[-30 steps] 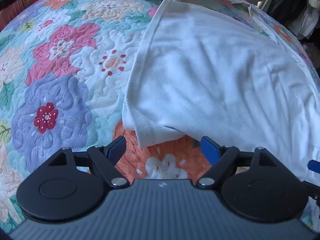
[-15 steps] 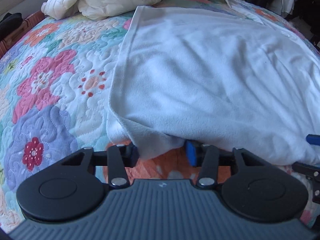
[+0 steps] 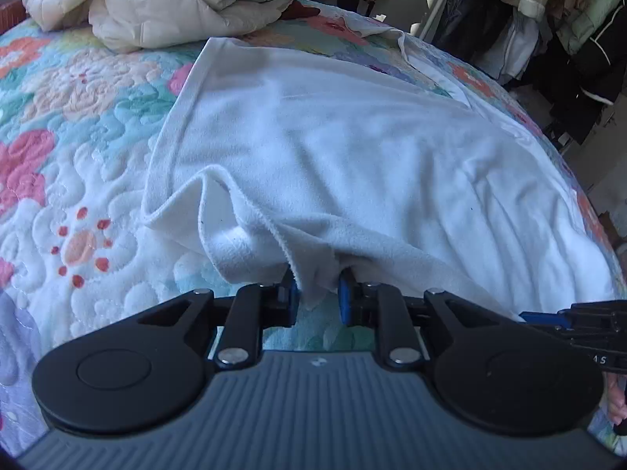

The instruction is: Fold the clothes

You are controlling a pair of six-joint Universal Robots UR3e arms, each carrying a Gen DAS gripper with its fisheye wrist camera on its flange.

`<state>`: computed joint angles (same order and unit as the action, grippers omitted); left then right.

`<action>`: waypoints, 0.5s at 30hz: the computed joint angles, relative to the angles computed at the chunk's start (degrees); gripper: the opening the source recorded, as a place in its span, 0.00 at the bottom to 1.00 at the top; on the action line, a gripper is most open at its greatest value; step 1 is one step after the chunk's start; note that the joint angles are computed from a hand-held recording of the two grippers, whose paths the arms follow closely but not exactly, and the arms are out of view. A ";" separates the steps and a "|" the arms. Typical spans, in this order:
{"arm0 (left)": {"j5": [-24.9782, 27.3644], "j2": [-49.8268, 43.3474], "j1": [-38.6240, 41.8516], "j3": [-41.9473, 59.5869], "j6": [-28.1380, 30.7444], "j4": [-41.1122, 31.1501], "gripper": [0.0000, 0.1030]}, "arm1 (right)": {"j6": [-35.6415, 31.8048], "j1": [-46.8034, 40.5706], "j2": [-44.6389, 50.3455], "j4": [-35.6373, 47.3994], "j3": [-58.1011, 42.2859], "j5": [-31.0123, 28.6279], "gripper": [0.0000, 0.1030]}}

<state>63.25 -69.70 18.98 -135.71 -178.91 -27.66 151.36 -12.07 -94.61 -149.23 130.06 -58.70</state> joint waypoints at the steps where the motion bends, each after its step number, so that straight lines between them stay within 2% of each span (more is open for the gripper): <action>1: -1.44 0.07 1.30 -0.78 0.07 0.19 0.15 | 0.90 0.23 -1.17 -0.82 0.91 -0.61 0.22; 2: -2.27 0.33 2.26 -0.92 0.57 -0.52 0.13 | 1.73 0.66 -2.74 -1.57 1.90 -1.60 0.29; 3: -2.23 0.64 2.57 -0.28 1.26 -2.22 0.10 | 2.20 1.16 -4.52 -2.19 2.97 -2.62 0.32; 5: -0.21 1.82 1.73 1.07 1.90 -4.72 0.09 | 0.87 2.10 -9.08 -2.73 5.71 -3.86 0.32; 10: 1.48 7.60 1.15 2.36 1.71 -9.16 0.09 | -4.86 0.16 -22.05 0.39 12.12 -0.56 0.32; 13: -1.24 14.53 4.41 2.58 3.26 -14.73 0.08 | -6.48 4.52 -20.12 -4.76 13.37 -4.64 0.33; 15: -3.79 20.29 7.80 2.93 5.78 -20.93 0.08 | -6.13 9.49 -15.98 -11.31 13.73 -9.59 0.39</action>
